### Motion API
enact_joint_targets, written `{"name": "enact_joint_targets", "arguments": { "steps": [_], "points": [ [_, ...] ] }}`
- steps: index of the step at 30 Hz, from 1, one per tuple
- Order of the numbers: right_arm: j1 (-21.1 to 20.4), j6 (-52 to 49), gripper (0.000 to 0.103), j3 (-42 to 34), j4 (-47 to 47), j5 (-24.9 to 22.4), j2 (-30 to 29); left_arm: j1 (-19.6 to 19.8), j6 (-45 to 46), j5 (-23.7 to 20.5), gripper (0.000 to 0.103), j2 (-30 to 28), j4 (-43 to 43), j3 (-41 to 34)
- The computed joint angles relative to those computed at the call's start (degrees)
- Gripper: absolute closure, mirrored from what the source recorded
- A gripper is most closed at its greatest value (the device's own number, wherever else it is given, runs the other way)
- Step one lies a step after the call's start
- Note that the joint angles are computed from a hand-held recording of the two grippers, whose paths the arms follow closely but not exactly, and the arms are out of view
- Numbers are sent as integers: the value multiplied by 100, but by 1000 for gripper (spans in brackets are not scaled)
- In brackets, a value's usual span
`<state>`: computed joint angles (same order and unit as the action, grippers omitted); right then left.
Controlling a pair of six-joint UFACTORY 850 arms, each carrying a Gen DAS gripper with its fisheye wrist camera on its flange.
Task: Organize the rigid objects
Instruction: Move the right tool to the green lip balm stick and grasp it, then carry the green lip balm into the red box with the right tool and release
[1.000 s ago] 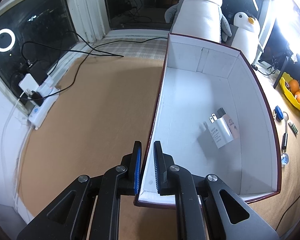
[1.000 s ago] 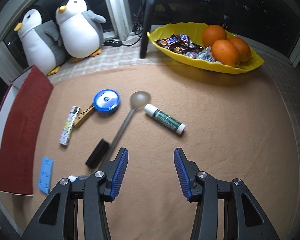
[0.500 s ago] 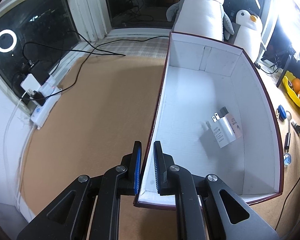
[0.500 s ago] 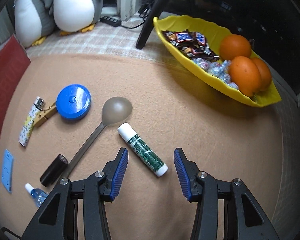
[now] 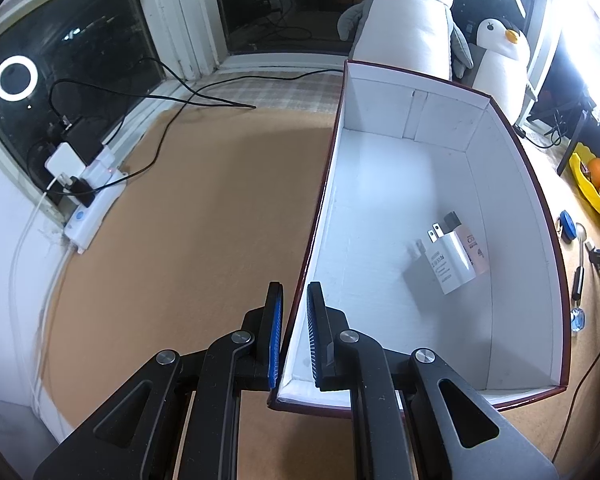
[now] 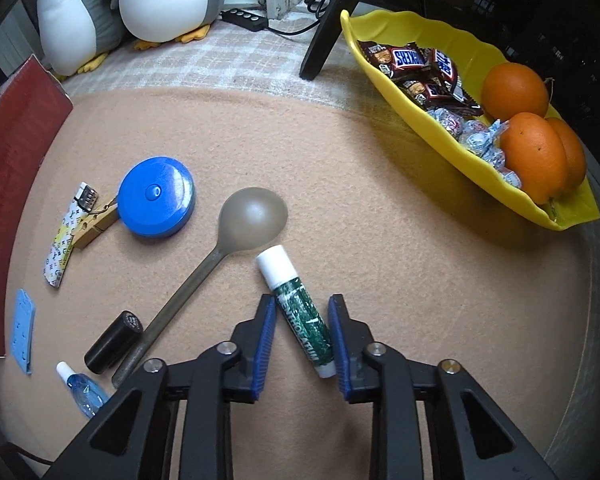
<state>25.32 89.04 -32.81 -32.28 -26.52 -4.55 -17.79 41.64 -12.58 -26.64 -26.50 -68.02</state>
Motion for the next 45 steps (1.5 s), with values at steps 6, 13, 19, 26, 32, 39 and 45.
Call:
{"name": "enact_joint_targets", "arguments": {
  "steps": [6,13,19,26,32,39,45],
  "points": [
    [178,298,89,-145,-34,-114,-113,18,227,-18,93,-12,-224,-8],
    [633,1119,89,-203,-240,-305,81,80,714,-123,93,-66,-718,-48],
    [936,1471,89,-536,-658,-724,337,118,1086,-225,93,-126,-1112,-97],
    [1242,1436,89,-1609,-1248,-782,-145,175,1378,-362,93,-233,-1439,-206],
    [1410,1154,89,-2523,-1445,-495,-758,212,1508,-500,93,-348,-1615,-307],
    [1473,276,89,-3573,-1019,-116,-1632,248,1713,-642,93,-466,-1843,-401],
    [1458,-844,89,-4424,-128,17,-2387,272,1745,-736,93,-565,-1872,-463]
  ]
}}
